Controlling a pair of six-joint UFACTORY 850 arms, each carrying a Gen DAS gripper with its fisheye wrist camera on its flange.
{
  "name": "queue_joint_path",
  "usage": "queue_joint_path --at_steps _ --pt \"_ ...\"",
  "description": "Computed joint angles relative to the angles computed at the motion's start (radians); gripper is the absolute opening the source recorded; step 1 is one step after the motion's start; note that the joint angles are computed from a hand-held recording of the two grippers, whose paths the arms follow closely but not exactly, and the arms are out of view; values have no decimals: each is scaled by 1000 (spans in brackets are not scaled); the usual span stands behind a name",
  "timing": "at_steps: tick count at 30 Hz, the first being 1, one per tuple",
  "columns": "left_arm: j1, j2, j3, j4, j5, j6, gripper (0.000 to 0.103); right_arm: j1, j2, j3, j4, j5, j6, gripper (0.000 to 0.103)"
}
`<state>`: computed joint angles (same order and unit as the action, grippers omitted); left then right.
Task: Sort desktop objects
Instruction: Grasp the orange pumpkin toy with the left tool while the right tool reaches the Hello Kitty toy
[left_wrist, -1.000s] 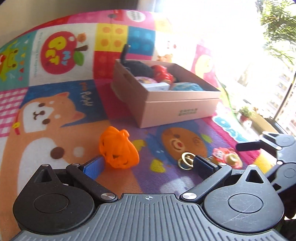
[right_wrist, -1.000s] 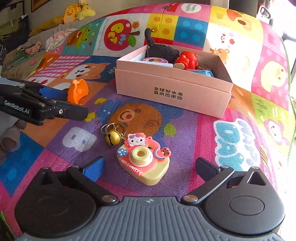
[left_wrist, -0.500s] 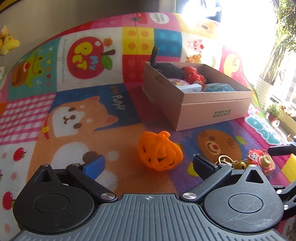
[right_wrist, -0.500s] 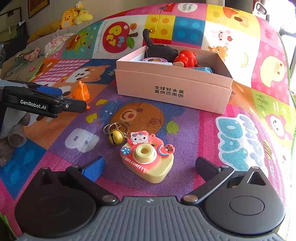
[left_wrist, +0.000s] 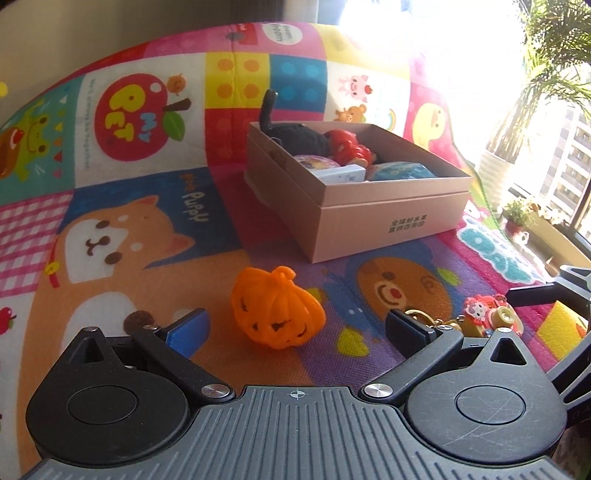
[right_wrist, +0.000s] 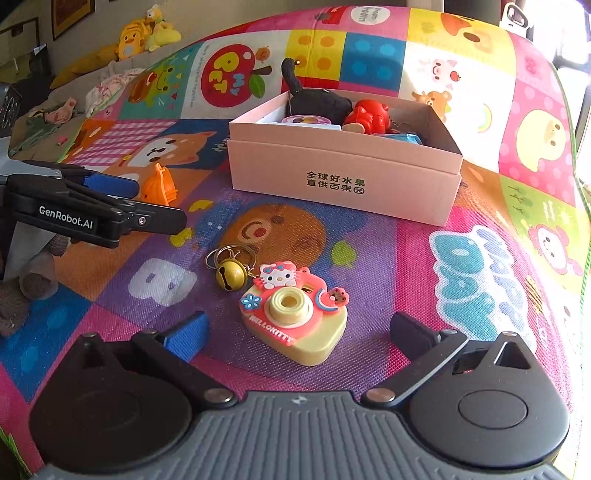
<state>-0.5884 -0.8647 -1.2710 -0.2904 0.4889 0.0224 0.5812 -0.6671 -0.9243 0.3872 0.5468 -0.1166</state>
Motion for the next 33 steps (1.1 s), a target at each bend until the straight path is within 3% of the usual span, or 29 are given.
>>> queue_joint_path --at_steps 3,5,7,11,16,20,21,23,29,30,33 --pt "2 -3 -5 175 -5 -164 103 0 0 0 -1 0 0 103" --pt "12 4 9 372 19 -337 103 0 1 0 -1 0 0 103" --pt "14 13 27 471 55 -405 103 0 1 0 0 -1 0 103" --pt "-9 27 52 303 83 -199 103 0 1 1 -2 -1 1 103" --pt "-17 0 -4 -42 -7 73 103 -1 2 1 -2 -1 0 103" --pt "-12 -5 -8 16 9 -25 101 -1 2 1 -2 -1 0 103" --pt "-16 -6 -9 15 20 -20 96 -1 2 2 -2 -1 -1 103" --pt "-28 -12 -18 -23 32 28 84 -1 2 2 -2 0 0 103" --pt "-45 -31 -39 -124 42 140 74 -2 2 2 -4 1 4 103" --pt "-47 -30 -36 -145 46 163 67 -2 2 1 -2 -1 2 103" --pt "-52 -23 -16 -271 83 255 66 -2 2 0 1 -3 2 103"
